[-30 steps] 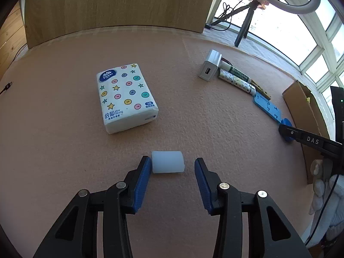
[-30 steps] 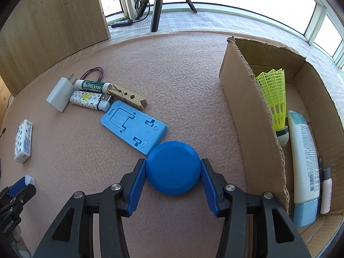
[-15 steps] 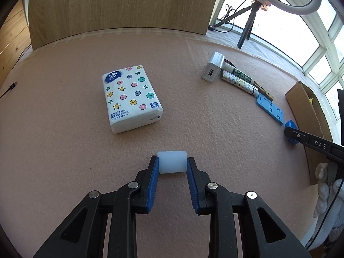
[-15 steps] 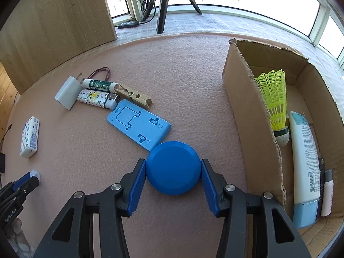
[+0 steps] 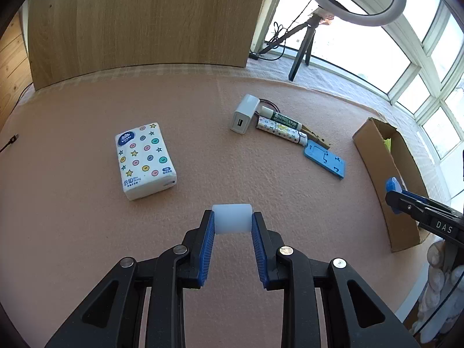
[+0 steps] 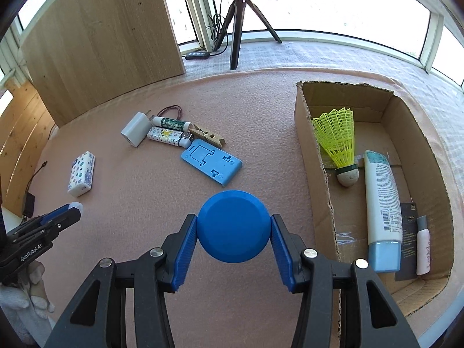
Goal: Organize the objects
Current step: 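Carry the blue lid with the right tool while the left tool carries the white cube to the box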
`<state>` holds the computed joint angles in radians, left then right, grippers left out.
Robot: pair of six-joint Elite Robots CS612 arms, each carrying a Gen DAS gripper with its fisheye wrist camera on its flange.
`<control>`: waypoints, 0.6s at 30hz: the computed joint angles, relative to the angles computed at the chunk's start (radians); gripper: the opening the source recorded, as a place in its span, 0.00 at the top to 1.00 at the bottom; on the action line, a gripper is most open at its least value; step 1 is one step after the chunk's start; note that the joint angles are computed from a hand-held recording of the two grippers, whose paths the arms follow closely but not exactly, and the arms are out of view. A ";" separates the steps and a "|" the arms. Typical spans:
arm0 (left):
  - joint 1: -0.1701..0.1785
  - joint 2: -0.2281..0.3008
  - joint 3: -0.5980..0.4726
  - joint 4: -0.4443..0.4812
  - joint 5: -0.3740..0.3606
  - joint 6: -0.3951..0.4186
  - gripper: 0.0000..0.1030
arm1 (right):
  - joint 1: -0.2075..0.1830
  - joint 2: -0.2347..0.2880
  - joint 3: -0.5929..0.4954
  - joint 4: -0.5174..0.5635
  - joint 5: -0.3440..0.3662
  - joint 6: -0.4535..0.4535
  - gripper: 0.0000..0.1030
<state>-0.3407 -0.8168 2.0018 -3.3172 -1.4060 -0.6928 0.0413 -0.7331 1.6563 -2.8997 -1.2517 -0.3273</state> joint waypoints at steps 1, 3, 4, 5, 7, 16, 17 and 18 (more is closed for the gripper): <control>-0.004 -0.002 -0.005 -0.002 -0.004 0.008 0.73 | -0.005 -0.005 0.004 -0.003 0.007 0.000 0.55; -0.014 -0.004 -0.018 -0.001 -0.011 0.024 0.73 | -0.018 -0.018 0.017 -0.010 0.020 -0.003 0.55; -0.020 -0.005 -0.025 0.000 -0.015 0.033 0.73 | -0.024 -0.023 0.022 -0.013 0.024 -0.004 0.55; -0.025 -0.005 -0.031 0.000 -0.019 0.043 0.73 | -0.032 -0.029 0.027 -0.017 0.028 -0.004 0.55; -0.038 -0.004 -0.048 0.002 -0.028 0.063 0.73 | -0.046 -0.038 0.038 -0.026 0.032 -0.005 0.55; -0.087 0.014 -0.139 0.027 -0.082 0.141 0.73 | -0.102 -0.054 0.048 -0.048 0.023 0.005 0.55; -0.091 0.017 -0.149 0.032 -0.087 0.148 0.73 | -0.109 -0.055 0.049 -0.049 0.021 0.005 0.55; -0.096 0.020 -0.160 0.037 -0.092 0.154 0.73 | -0.114 -0.056 0.049 -0.052 0.019 0.006 0.55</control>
<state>-0.4365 -0.7966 1.8416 -3.2801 -1.4983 -0.5383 -0.0725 -0.7889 1.7057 -2.9513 -1.2330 -0.3215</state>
